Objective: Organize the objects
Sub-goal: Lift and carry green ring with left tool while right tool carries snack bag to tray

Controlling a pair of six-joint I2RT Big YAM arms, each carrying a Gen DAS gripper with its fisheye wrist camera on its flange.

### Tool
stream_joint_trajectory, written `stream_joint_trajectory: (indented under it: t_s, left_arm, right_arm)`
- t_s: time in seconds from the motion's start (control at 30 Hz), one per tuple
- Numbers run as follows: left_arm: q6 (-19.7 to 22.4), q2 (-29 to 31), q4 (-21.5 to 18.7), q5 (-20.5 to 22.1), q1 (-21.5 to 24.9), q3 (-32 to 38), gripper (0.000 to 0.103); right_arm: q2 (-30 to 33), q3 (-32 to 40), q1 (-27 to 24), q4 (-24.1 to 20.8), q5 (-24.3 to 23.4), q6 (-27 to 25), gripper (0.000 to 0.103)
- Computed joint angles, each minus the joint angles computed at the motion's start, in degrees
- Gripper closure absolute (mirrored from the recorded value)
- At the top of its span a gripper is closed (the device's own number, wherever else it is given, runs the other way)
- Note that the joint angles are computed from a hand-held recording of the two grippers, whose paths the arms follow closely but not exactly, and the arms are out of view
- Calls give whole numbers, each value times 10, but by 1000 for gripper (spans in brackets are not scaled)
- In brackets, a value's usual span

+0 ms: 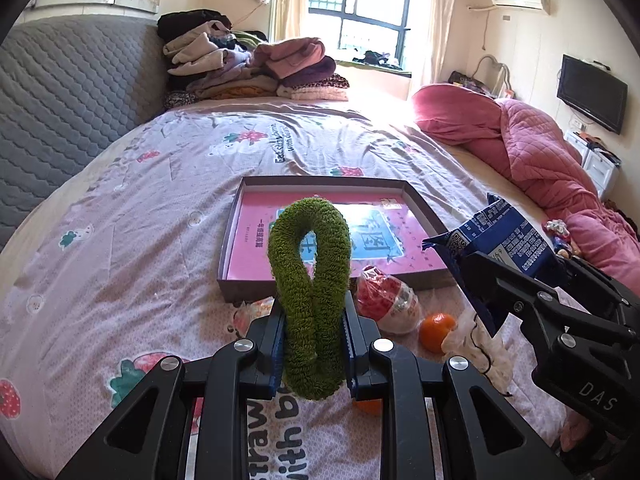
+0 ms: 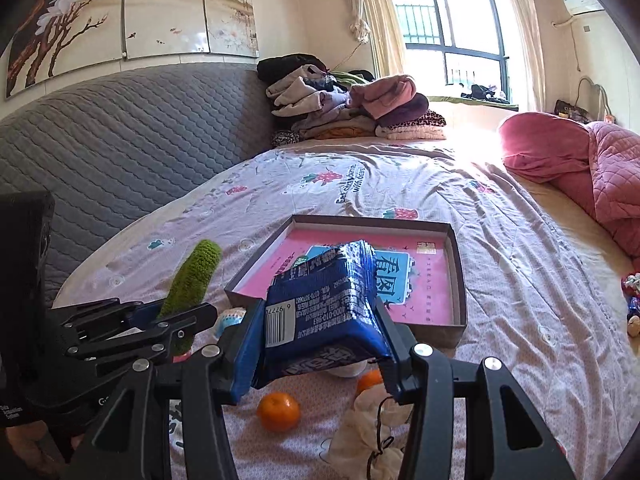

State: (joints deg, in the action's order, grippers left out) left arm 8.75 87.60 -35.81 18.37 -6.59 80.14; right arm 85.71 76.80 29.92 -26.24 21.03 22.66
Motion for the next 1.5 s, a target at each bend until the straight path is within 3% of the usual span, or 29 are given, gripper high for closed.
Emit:
stream_joint_trajectory:
  t_s: [0.7,1.3,1.5]
  left_arm:
    - [-17,122,-50,-59,-34,172,79]
    - [-15,290,-211,-117,-58,384,79]
    - [-19,331,-265,-112,-54,436,78]
  right_arm:
    - [58,78,-77,-12,-59,-29,52]
    - [158,165,-128,-91,-144,-36,52]
    - [181,178,-143,-120,-179,-18,52]
